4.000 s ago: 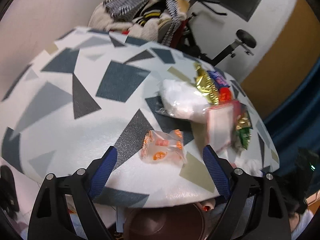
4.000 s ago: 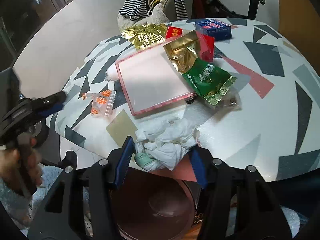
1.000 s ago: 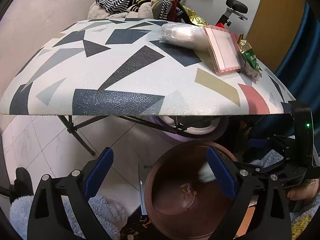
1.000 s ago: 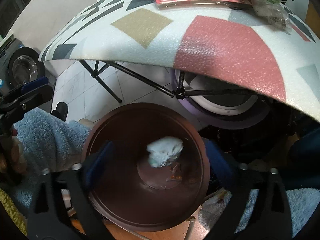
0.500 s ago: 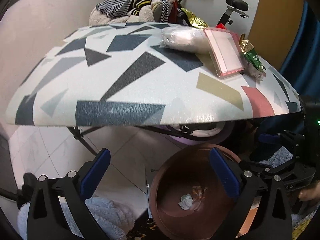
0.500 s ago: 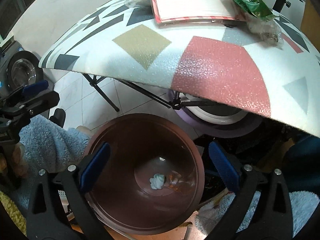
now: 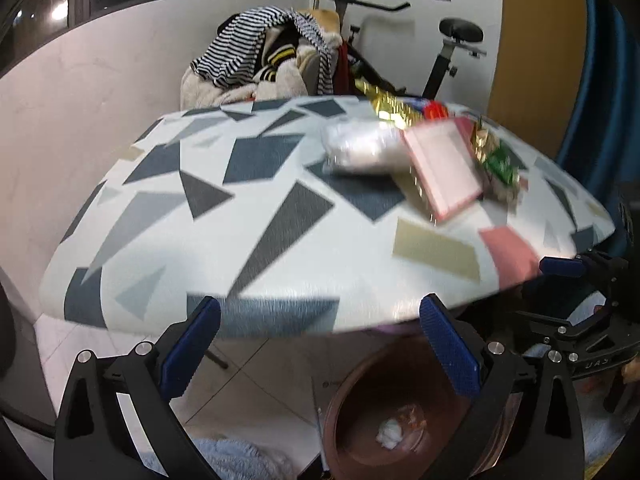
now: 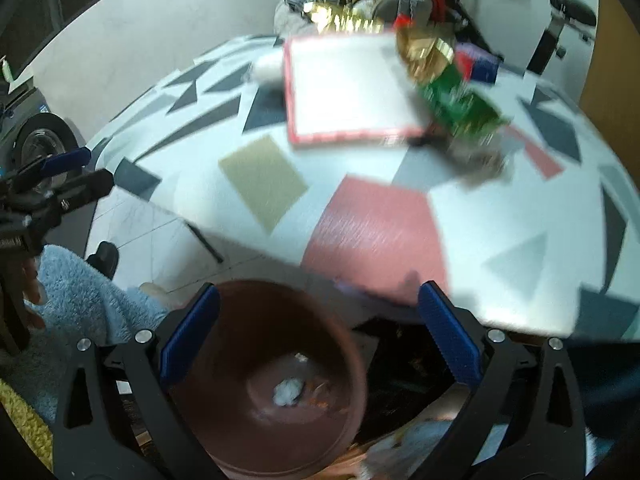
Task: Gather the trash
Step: 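Raise both tools back toward the remaining trash on the table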
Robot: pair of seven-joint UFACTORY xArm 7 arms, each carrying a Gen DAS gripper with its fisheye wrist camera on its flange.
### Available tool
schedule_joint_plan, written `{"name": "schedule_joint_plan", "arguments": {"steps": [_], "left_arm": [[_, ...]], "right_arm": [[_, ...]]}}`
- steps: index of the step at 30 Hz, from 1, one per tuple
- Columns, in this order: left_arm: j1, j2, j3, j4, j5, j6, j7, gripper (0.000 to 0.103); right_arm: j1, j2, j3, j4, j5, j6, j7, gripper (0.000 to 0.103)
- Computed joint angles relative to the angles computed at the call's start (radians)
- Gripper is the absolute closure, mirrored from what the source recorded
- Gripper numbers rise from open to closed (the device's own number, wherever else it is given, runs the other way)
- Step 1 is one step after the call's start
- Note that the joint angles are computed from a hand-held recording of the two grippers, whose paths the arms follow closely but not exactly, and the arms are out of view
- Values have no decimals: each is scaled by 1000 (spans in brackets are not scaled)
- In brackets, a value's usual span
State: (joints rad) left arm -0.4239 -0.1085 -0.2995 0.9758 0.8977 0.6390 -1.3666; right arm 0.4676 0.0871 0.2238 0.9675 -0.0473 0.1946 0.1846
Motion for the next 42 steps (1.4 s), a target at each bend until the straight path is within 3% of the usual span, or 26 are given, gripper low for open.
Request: {"name": "schedule_joint_plan", "arguments": {"steps": [5,11,17,31,40,42], "left_arm": [[18,1,9,46,38,-15,18,6],[19,30,26,112,25,-47,111,6],[12,57,39,156,-7,-18,118,6],[2,109,78,210,-102,15,181,6],[-1,128,97,221,-98,1,160,6],[-3,134,99,230,-109,12,161,6]], "right_arm": [[-21,-14,-6,14,15,-32,-38,6],[-55,-1,-2,86,77,31,-142,6],[-24,18,-78,159,-211,107,79,6],[-94,97,-39,270,-17,125,-127,6],[-77,143,-58,318,-26,94,-150,8],[-84,149,-55,327,-12,90,-163,15]]}}
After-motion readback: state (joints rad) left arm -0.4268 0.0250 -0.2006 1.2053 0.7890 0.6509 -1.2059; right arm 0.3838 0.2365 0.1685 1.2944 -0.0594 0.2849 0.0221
